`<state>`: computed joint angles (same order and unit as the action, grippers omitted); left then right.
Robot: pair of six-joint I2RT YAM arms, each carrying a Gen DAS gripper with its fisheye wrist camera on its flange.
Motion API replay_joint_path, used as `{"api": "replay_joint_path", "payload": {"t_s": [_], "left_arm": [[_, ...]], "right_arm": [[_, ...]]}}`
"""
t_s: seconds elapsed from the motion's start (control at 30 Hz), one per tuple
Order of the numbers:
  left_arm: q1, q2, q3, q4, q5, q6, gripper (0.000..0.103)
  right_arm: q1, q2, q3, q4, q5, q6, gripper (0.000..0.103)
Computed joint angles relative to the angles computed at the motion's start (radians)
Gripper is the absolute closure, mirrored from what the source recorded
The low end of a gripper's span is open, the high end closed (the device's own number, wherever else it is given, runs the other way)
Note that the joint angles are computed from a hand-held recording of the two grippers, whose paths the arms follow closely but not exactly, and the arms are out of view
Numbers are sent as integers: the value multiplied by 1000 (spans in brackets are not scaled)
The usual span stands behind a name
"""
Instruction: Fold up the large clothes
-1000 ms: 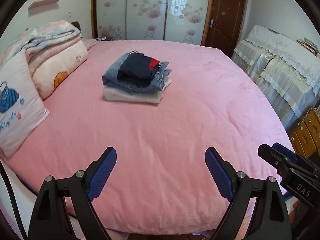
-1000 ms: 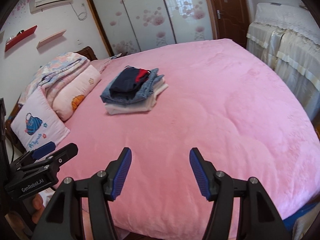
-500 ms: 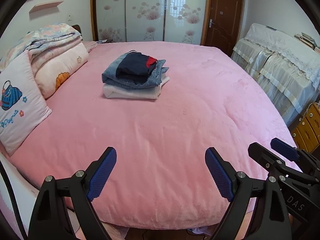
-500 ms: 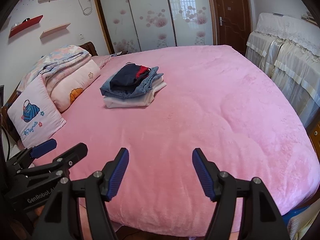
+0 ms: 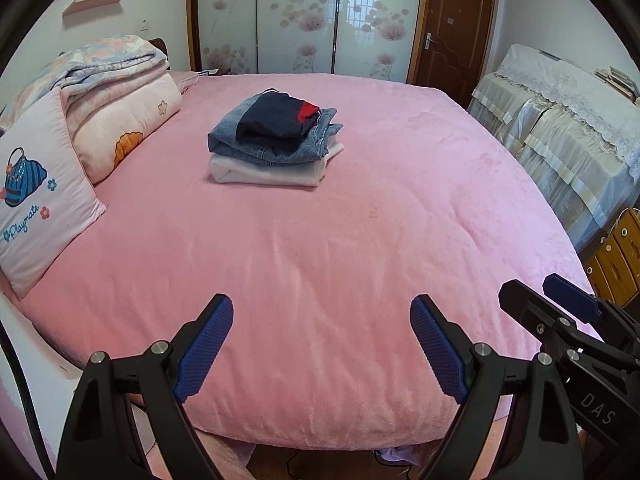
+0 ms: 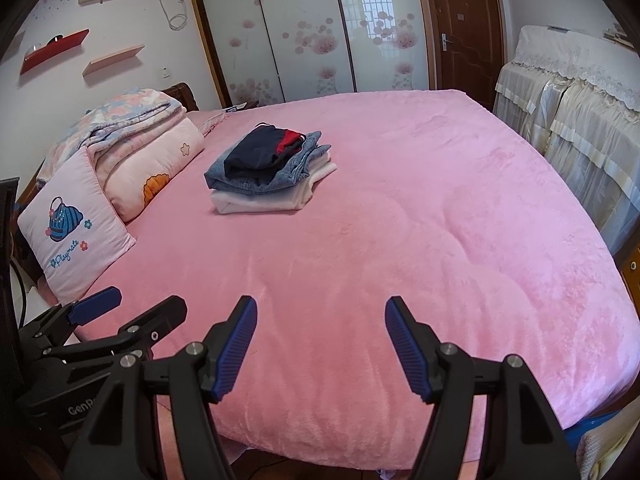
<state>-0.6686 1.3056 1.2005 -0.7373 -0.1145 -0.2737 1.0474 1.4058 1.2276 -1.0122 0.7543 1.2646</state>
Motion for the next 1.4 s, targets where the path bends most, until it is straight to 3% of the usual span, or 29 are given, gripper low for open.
{"api": "replay_joint_path", "payload": {"t_s": [1.4], "left_arm": [[12, 29, 5, -7, 15, 14, 14]], "right_arm": [[-6, -11, -38, 30, -23, 18, 36]]}}
